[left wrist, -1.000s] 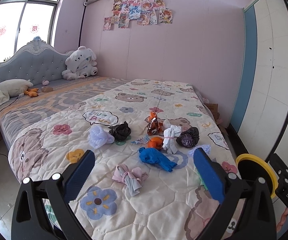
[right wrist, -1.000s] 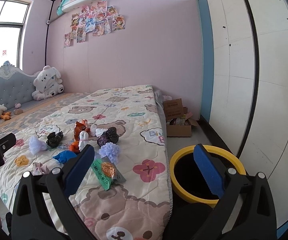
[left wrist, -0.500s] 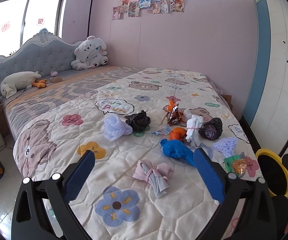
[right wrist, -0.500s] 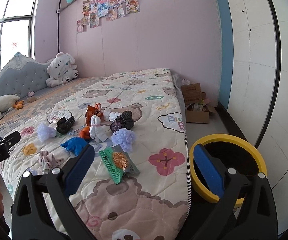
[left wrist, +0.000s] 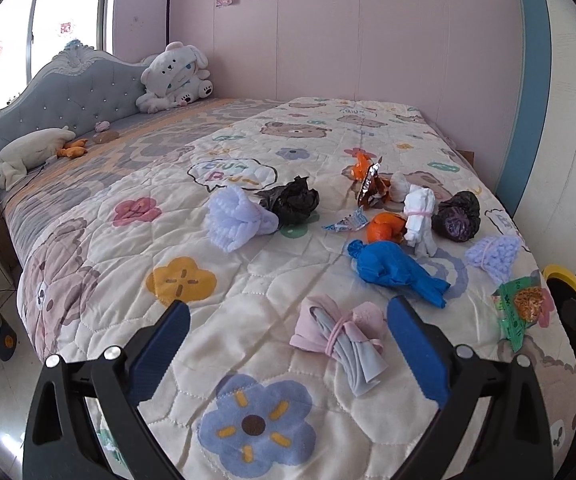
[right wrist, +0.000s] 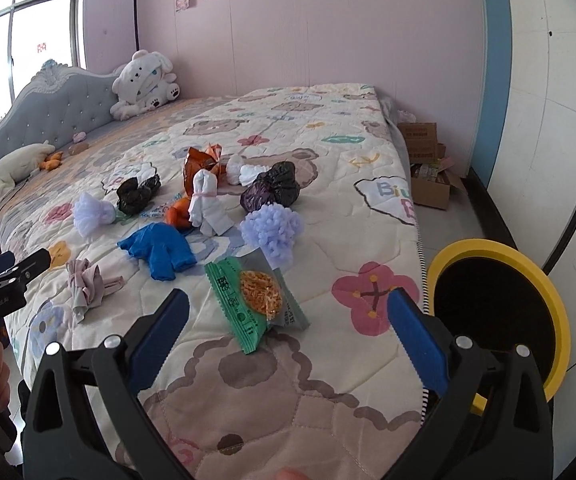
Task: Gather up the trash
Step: 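Grasp the green snack bag with the right tool while the left tool grasps the pink-grey cloth bundle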
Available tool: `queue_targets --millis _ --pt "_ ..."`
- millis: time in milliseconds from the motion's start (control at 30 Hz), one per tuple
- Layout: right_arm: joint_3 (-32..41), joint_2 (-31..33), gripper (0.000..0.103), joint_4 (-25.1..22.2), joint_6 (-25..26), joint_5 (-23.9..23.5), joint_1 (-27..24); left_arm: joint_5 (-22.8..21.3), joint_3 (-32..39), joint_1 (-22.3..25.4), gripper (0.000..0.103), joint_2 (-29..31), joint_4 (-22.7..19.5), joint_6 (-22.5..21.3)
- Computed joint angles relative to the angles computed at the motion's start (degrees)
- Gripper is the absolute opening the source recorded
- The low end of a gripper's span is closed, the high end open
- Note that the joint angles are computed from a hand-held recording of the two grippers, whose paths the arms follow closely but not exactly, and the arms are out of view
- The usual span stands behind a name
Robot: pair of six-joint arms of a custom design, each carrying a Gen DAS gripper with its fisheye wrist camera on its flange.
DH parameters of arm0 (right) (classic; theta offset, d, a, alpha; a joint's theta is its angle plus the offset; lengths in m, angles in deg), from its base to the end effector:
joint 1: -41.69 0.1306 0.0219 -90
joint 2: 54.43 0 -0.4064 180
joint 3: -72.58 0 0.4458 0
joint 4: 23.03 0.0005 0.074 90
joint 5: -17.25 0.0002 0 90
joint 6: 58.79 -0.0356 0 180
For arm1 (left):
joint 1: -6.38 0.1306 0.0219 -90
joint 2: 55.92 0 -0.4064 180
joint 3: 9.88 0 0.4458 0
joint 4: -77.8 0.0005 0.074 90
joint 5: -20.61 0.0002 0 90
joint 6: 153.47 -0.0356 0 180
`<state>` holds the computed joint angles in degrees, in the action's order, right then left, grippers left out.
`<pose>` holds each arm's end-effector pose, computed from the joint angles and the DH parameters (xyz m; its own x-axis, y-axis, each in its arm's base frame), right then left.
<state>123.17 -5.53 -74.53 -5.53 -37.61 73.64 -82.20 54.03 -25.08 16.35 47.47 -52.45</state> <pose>0.2374 0.1233 0.3711 -0.5898 0.2087 -0.7802 0.2935 0.9554 0.0337 0.3655 -0.2149 0.3848 -0.5924 0.1440 -0.7926 0.2527 0.9675 -0.0132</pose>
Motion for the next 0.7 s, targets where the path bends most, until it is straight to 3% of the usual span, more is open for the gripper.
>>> queue_targets --millis 200,300,467,700 --pt "0.7 4.5 0.095 3.6 4.0 -7.7 -5.6 1.1 2.1 -0.1 0.095 4.3 -0.9 -0.3" --pt "1.0 6.5 0.095 4.3 3.5 -11.5 -7.8 2.7 3.1 0.1 0.095 6.1 -1.9 0.4" --pt "1.0 8.7 0.095 5.4 5.5 -11.1 -7.9 4.2 4.3 0.9 0.095 8.3 -2.5 0.9" --pt "0.9 10.5 0.095 6.8 6.2 -14.1 -9.8 5.5 4.5 1.1 0.095 9.1 -2.2 1.8"
